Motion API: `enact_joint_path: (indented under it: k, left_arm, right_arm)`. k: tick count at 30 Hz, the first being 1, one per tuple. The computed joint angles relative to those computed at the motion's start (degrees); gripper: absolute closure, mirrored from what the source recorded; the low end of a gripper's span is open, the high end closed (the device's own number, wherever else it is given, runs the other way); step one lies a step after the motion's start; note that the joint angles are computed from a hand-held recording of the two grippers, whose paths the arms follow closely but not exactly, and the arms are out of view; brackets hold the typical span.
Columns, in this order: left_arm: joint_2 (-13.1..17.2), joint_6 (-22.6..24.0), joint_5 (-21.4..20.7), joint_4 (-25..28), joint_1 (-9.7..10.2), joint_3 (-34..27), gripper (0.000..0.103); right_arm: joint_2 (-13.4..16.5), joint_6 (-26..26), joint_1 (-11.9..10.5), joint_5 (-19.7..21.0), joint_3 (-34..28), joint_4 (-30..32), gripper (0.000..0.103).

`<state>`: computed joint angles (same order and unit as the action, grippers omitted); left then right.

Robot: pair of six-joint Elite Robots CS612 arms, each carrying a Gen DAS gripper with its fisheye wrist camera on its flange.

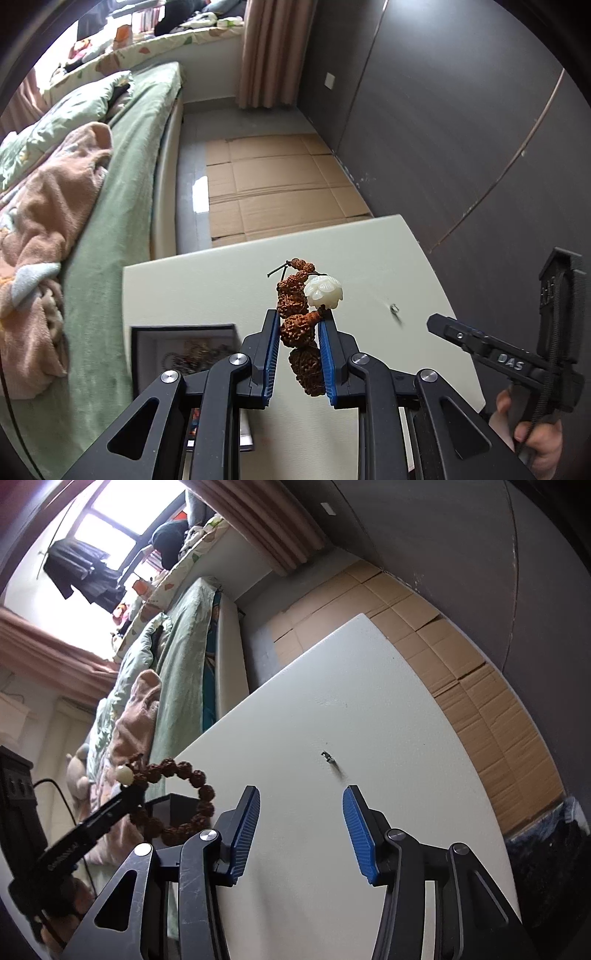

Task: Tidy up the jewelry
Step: 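Grasp the brown rudraksha bead bracelet with the left tool and lift it, then lower the bead bracelet into the black box and open the left tool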

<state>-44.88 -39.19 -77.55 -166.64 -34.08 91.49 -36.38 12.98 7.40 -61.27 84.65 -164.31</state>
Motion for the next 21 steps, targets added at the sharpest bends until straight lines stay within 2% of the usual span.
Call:
enact_joint_path:
  k: [2, 7, 12, 18, 21]
  left_arm:
    - [-0.69, -0.04, 0.47, -0.24, 0.38, 0.73, 0.081]
    - [-2.22, -0.54, 1.29, -0.54, 1.16, 2.39, 0.081]
    - [-3.57, -0.7, 1.78, -0.34, 1.82, 4.02, 0.081]
    - [-4.39, -1.55, 0.9, -0.69, 2.84, 5.84, 0.081]
    - [-4.65, -1.68, 0.34, -0.82, 3.15, 6.59, 0.081]
  right_arm:
    - [0.49, -1.75, 0.7, -1.7, -1.19, 1.15, 0.062]
    - [1.29, -4.18, 2.09, -6.73, -3.27, 3.17, 0.067]
    - [2.15, -7.16, 3.43, -13.97, -5.5, 5.25, 0.069]
    - [3.25, -8.95, 3.98, -17.23, -7.8, 9.19, 0.075]
    - [3.78, -9.55, 4.52, -20.64, -8.65, 10.95, 0.077]
